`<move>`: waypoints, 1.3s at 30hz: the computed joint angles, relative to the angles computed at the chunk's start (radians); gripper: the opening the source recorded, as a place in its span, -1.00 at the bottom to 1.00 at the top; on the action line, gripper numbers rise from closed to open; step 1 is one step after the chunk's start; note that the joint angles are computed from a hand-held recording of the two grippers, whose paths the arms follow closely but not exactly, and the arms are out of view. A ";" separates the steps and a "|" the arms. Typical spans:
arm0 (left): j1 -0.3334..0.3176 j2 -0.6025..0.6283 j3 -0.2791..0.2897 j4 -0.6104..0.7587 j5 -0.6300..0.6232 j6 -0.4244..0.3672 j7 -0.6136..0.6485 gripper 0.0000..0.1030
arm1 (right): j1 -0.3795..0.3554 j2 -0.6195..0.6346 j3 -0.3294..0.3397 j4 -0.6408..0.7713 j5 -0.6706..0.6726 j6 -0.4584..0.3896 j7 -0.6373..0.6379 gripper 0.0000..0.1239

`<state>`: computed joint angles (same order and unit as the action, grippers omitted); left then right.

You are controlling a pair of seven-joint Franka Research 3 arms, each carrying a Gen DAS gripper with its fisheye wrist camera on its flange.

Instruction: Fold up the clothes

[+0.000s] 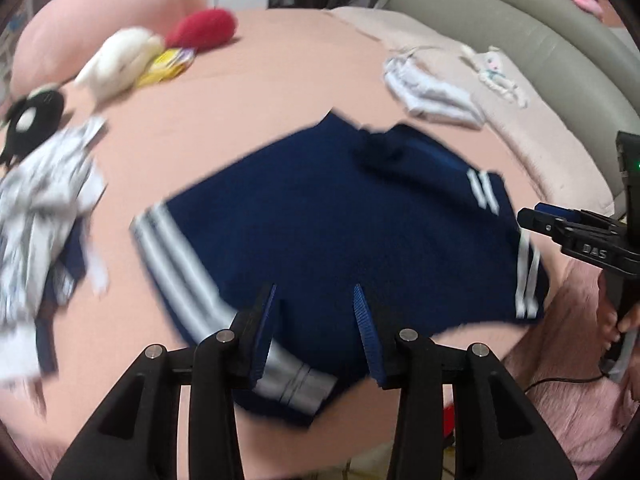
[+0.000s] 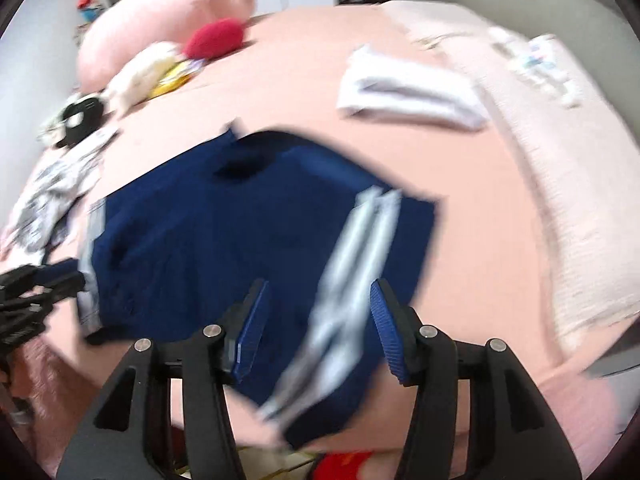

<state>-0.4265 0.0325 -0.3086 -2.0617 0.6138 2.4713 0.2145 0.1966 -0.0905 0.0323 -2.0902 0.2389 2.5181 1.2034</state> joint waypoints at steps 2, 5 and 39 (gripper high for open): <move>0.014 0.067 0.015 0.073 0.002 0.004 0.065 -0.20 | -0.012 0.049 -0.006 0.053 -0.039 0.001 0.016 -0.15; 0.035 0.174 0.038 0.179 -0.063 0.022 0.164 -0.23 | -0.018 0.173 -0.014 0.169 -0.072 -0.013 0.016 -0.15; -0.046 0.681 0.136 0.896 -0.242 -0.210 0.568 -0.56 | -0.032 0.279 -0.056 0.199 -0.058 -0.002 0.010 -0.71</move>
